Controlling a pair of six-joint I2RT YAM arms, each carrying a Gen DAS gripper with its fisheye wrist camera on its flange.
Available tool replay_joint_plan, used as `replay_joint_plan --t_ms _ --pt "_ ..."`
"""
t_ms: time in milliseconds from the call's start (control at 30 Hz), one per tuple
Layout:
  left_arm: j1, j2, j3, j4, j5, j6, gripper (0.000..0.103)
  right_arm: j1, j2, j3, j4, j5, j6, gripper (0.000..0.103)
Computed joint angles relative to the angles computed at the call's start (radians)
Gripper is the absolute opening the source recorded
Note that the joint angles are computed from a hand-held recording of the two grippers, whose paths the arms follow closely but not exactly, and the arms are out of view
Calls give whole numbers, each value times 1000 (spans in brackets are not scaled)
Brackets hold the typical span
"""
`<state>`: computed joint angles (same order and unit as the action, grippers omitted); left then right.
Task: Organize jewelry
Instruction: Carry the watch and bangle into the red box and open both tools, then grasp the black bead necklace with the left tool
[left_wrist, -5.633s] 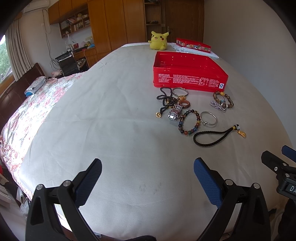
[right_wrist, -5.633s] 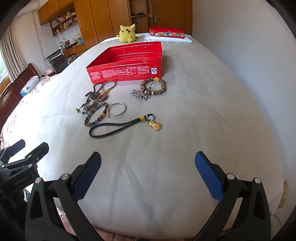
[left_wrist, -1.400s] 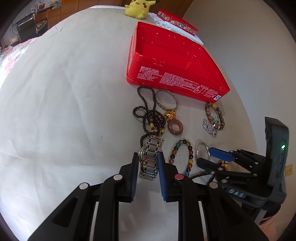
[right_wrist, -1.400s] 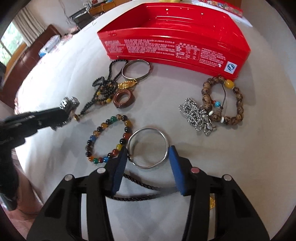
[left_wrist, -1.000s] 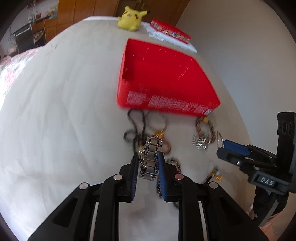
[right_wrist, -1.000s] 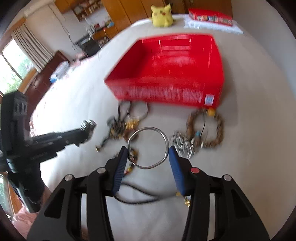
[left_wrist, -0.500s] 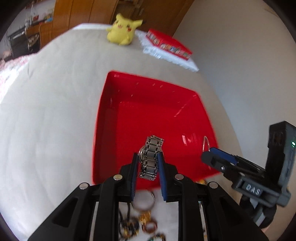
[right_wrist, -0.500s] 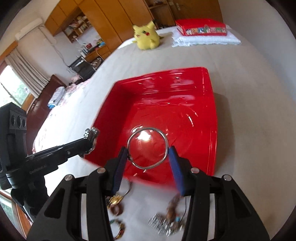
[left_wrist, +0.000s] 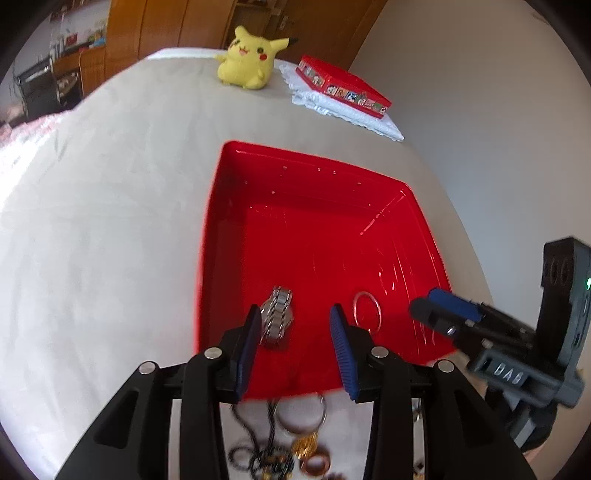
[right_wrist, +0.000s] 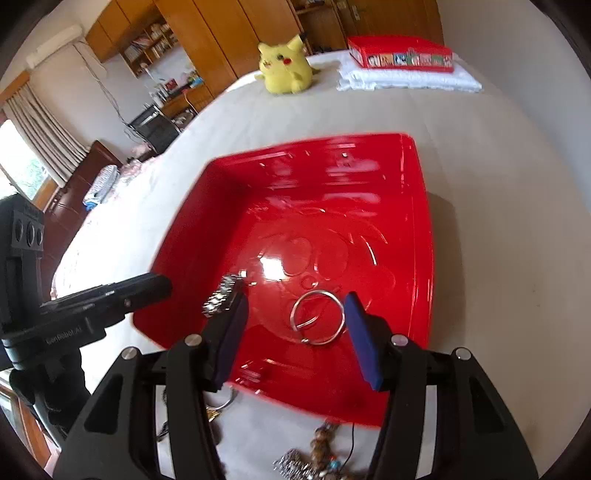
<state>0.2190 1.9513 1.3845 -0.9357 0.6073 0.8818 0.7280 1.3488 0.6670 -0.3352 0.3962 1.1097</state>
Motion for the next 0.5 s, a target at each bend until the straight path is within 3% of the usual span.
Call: replay_joint_plan --t_ms 133,333,500 --pt "88 -53 -34 -48 -10 120 39 94 -58 6 -79 39 75 54" --pt "227 -67 -120 -63 -115 290 39 270 -68 2 -156 89 251 54" --pt "255 -56 -213 -6 -178 317 39 359 -25 -8 -110 97 351 49"
